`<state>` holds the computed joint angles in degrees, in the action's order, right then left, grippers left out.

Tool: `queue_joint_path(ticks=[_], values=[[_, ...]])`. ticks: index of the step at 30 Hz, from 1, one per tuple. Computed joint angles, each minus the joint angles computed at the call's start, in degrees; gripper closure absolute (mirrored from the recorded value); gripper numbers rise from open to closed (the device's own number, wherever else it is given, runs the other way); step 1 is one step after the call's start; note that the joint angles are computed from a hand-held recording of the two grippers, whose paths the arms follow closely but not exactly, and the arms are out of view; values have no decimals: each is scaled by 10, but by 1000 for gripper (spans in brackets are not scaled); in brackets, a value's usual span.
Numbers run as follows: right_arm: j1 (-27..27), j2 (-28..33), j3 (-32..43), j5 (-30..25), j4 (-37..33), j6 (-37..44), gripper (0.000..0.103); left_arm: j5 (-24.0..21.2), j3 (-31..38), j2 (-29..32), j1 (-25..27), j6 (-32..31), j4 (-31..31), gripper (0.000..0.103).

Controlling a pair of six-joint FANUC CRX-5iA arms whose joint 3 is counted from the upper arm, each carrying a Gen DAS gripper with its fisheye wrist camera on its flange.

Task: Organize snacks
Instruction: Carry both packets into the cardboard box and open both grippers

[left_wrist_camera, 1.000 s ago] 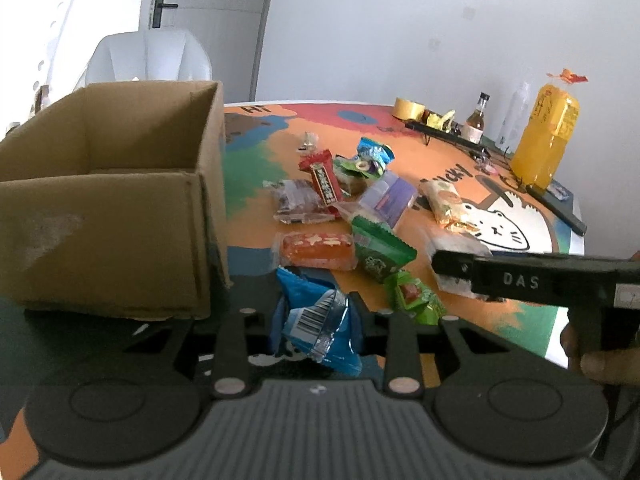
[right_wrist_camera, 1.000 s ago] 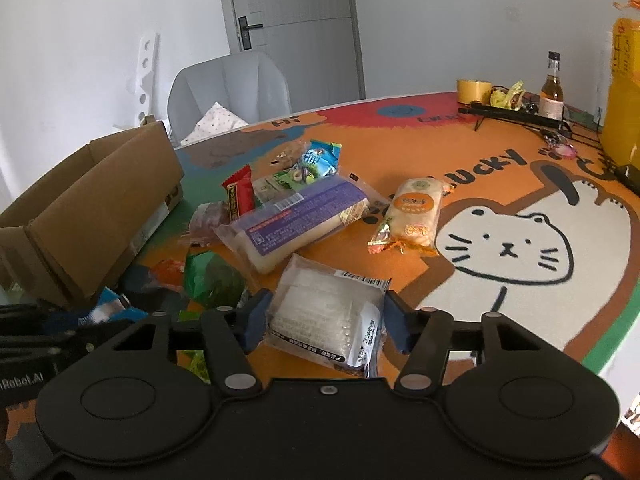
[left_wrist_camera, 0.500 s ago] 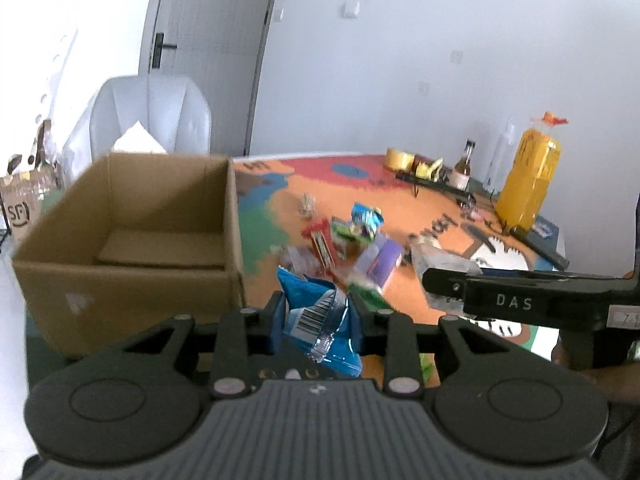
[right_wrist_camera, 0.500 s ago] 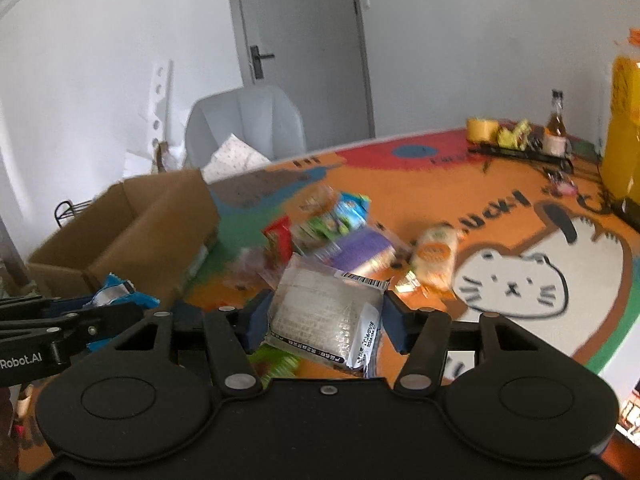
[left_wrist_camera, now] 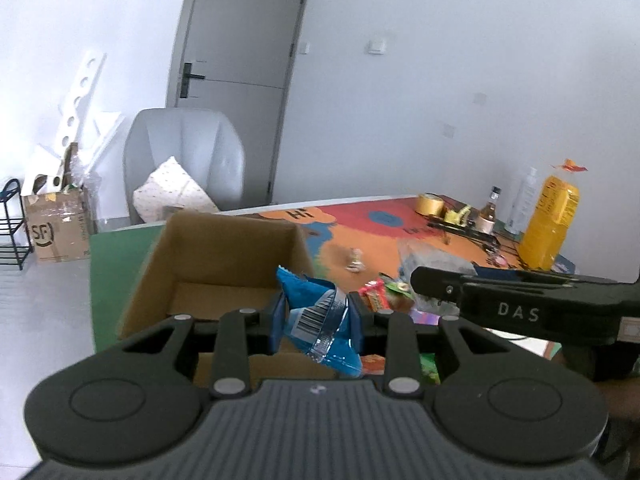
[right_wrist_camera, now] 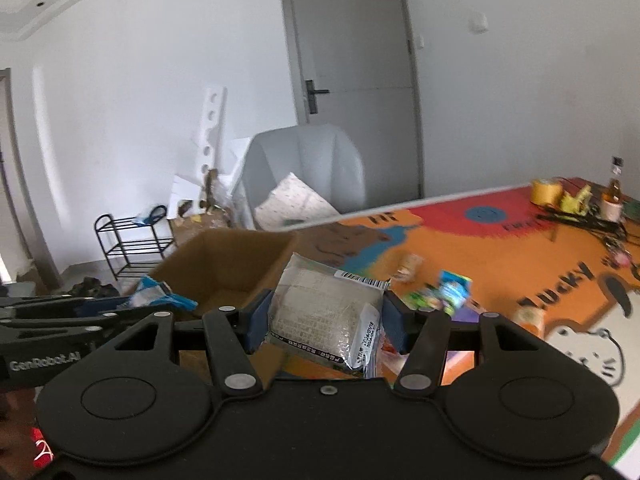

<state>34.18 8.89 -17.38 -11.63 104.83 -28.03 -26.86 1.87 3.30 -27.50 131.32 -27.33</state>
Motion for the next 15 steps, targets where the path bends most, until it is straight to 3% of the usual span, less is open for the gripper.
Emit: queue_joint_path(ticks=[6, 15], values=[[18, 27, 39, 7, -24, 36, 48, 7, -17, -8, 35, -24, 34, 72], [59, 70, 100, 6, -161, 168, 48, 40, -42, -5, 86, -98, 119, 71]])
